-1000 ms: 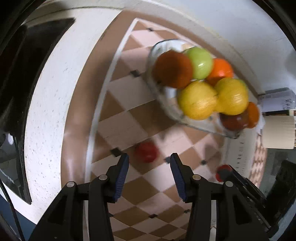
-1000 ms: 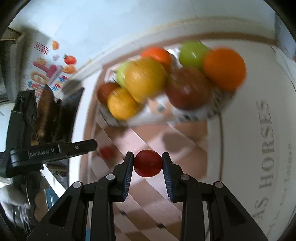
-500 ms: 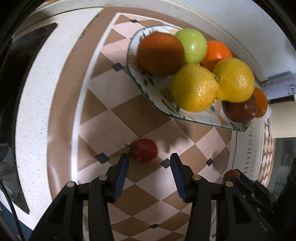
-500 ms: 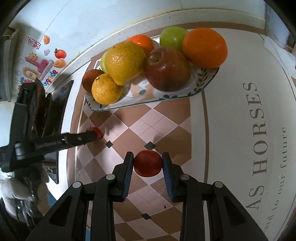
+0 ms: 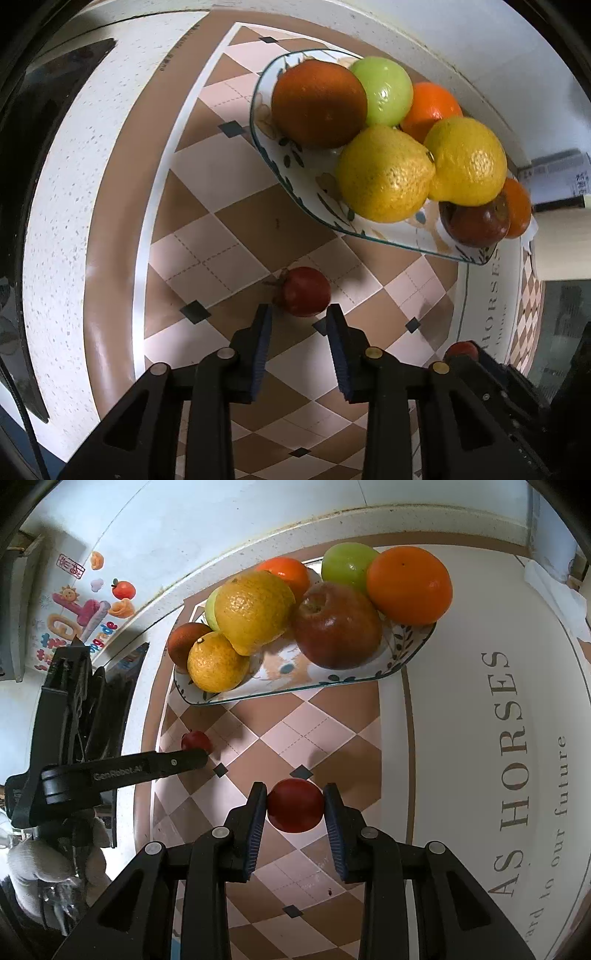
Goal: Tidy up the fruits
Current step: 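Carry both cherry tomatoes onto the plate and open both tools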
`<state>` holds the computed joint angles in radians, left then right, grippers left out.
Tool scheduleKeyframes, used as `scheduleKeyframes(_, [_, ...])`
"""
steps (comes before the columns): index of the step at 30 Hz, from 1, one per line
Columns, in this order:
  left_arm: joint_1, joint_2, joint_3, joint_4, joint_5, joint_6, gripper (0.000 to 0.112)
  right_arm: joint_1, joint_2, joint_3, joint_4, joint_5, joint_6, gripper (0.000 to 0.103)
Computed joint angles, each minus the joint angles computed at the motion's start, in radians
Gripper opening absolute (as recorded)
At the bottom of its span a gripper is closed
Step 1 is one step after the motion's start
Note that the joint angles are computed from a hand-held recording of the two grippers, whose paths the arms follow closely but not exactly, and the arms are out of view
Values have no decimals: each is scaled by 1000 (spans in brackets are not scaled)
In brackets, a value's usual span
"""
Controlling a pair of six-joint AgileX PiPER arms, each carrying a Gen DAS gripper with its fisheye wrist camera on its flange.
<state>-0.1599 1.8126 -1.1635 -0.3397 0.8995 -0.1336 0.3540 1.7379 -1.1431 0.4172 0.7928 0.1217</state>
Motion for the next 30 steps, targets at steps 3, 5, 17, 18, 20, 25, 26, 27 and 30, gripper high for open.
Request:
scheduleKeyframes(3, [11,8,-1,-19,1,12,29,2,1,0,3,-3,-3,34])
scheduleKeyframes(5, [9,17,-13,-17,1,2,30,3,0,-3,-1,-1,-1,34])
scheduleKeyframes(17, [-2,98,-133,19,30,-63,37,-7,5,-38,-5,19,3,34])
scheduleKeyframes(18, [-5,100,-136,22,26,-66,37,-7,6,-41,-4,20,3,34])
scheduleKeyframes(20, [-12,95,-131,33,13,-74,37,-8,10,-46,-2,22,1,34])
scheduleKeyframes(25, [-27,92,-126,55,-7,-76,30,-2,12,-52,-2,23,-3,34])
scheduleKeyframes(26, [-29,87,-123,61,-6,-84,30,-1,12,-53,-2,22,-4,34])
scheduleKeyframes(27, [-29,79,-119,54,-6,-81,30,-1,13,-55,1,23,-7,34])
scheduleKeyframes(30, [-2,40,-101,22,7,-51,30,0,21,-66,9,18,-8,34])
